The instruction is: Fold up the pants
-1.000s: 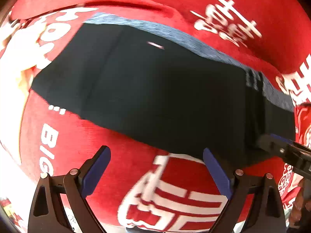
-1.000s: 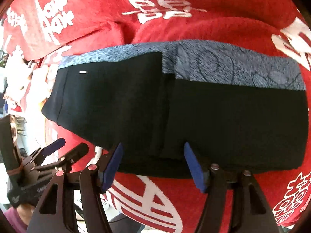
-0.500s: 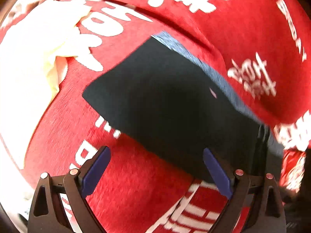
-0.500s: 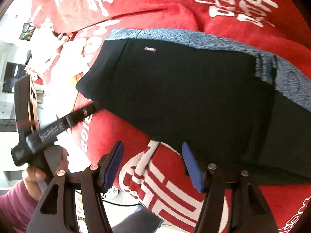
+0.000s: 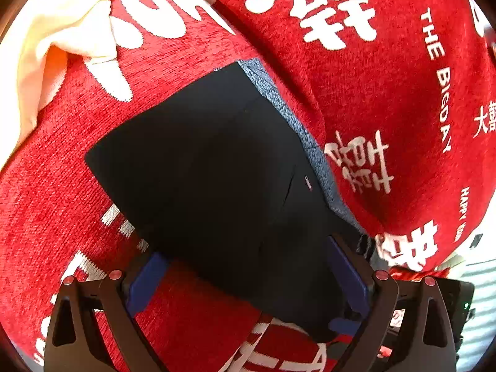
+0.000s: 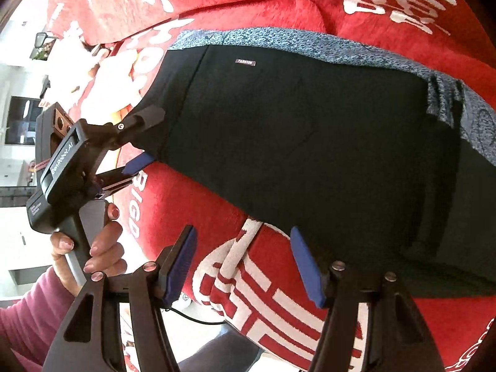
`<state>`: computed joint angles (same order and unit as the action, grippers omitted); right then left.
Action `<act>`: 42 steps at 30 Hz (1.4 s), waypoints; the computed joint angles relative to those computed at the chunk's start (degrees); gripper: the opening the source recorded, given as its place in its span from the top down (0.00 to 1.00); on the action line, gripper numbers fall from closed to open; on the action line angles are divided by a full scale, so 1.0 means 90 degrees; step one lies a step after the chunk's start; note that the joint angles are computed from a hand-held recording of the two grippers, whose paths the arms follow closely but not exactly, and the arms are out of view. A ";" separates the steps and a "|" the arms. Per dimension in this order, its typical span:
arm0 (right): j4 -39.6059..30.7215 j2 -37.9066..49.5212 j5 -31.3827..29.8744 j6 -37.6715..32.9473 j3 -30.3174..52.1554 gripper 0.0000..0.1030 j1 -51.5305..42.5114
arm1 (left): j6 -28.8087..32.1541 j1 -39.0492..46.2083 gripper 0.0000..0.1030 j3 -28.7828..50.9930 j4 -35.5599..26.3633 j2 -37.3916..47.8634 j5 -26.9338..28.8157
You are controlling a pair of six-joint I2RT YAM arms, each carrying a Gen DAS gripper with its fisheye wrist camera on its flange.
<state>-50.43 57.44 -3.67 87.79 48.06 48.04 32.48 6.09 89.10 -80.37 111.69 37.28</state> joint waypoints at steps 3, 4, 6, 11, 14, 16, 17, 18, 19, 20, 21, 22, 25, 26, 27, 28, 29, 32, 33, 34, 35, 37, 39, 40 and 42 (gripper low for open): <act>0.0114 0.0019 -0.0054 -0.0041 -0.0058 0.35 -0.0047 | -0.0344 0.0045 0.06 -0.0015 0.0124 0.0069 0.0262; 0.0126 0.0019 -0.0060 -0.0033 -0.0071 0.35 -0.0055 | -0.0516 0.0047 0.06 -0.0058 0.0225 0.0059 0.0336; 0.0174 -0.0009 -0.0074 0.0018 -0.0107 0.35 -0.0071 | -0.0744 -0.0025 0.06 -0.0205 0.0433 -0.0076 0.0365; 0.0065 -0.0167 0.0135 0.0125 -0.0075 0.35 0.0031 | 0.0317 -0.0118 0.06 0.0055 -0.0208 -0.0182 0.0962; -0.0040 -0.0264 0.0163 0.0162 -0.0113 0.35 0.0016 | -0.0178 -0.0277 0.06 0.0079 0.0190 0.0025 0.0513; -0.0094 -0.0325 0.0185 0.0223 -0.0141 0.35 0.0019 | -0.0610 -0.0358 0.10 -0.0001 0.0522 0.0132 0.0067; -0.0148 -0.0345 0.0220 0.0238 -0.0131 0.35 0.0028 | -0.0725 -0.0374 0.11 -0.0056 0.0645 0.0040 0.0049; -0.0206 -0.0363 0.0256 0.0239 -0.0113 0.35 0.0034 | -0.0801 -0.0439 0.16 -0.0123 0.0761 -0.0110 -0.0097; -0.0273 -0.0415 0.0298 0.0247 -0.0114 0.35 0.0052 | -0.0868 -0.0553 0.30 -0.0262 0.0983 -0.0315 -0.0414; -0.0339 -0.0463 0.0341 0.0238 -0.0112 0.35 0.0051 | -0.0901 -0.0697 0.40 -0.0503 0.1333 -0.0606 -0.0876; -0.0422 -0.0517 0.0357 0.0195 -0.0109 0.35 0.0012 | -0.0875 -0.0925 0.58 -0.0862 0.1834 -0.1000 -0.1516; -0.0514 -0.0564 0.0360 0.0154 -0.0096 0.35 -0.0044 | -0.0712 -0.1036 0.59 -0.1029 0.2010 -0.1182 -0.1744; -0.0963 -0.0814 0.0340 -0.0192 0.0039 0.35 -0.0509 | -0.0240 -0.1367 0.63 -0.1754 0.2755 -0.2082 -0.2183; -0.1122 -0.0923 0.0289 -0.0436 0.0125 0.35 -0.0816 | 0.0043 -0.1553 0.63 -0.2162 0.3156 -0.2551 -0.2400; -0.1244 -0.1002 0.0181 -0.0748 0.0218 0.35 -0.1201 | 0.0319 -0.1746 0.64 -0.2585 0.3548 -0.3025 -0.2596; -0.1312 -0.1025 0.0043 -0.1047 0.0304 0.35 -0.1563 | 0.0600 -0.1881 0.64 -0.2943 0.3853 -0.3427 -0.2737; -0.1377 -0.1008 -0.0195 -0.1493 0.0430 0.35 -0.2072 | 0.0922 -0.2036 0.64 -0.3325 0.4143 -0.3846 -0.2869; -0.1362 -0.0424 -0.1093 -0.3041 0.1054 0.33 -0.3545 | 0.1391 -0.2248 0.64 -0.3818 0.4555 -0.4362 -0.3068; -0.1293 -0.0096 -0.1474 -0.3526 0.1308 0.28 -0.3933 | 0.1531 -0.2290 0.64 -0.3929 0.4659 -0.4467 -0.3108; -0.1246 0.0208 -0.1781 -0.3849 0.1531 0.26 -0.4172 | 0.1617 -0.2315 0.64 -0.3972 0.4714 -0.4510 -0.3129; -0.1187 0.0646 -0.2178 -0.4198 0.1845 0.24 -0.4409 | 0.1687 -0.2326 0.64 -0.3982 0.4751 -0.4518 -0.3145; -0.1085 0.1600 -0.2772 -0.4684 0.2584 0.24 -0.4612 | 0.1801 -0.2317 0.64 -0.3964 0.4757 -0.4523 -0.3147; -0.1274 0.2426 -0.3204 -0.5164 0.3290 0.23 -0.4604 | 0.1897 -0.2328 0.64 -0.3994 0.4789 -0.4555 -0.3154; -0.1418 0.2834 -0.3316 -0.5341 0.3665 0.23 -0.4496 | 0.1937 -0.2330 0.64 -0.4016 0.4807 -0.4572 -0.3153; -0.1924 0.3869 -0.3296 -0.5927 0.4650 0.23 -0.4197 | 0.1961 -0.2381 0.64 -0.4101 0.4885 -0.4612 -0.3164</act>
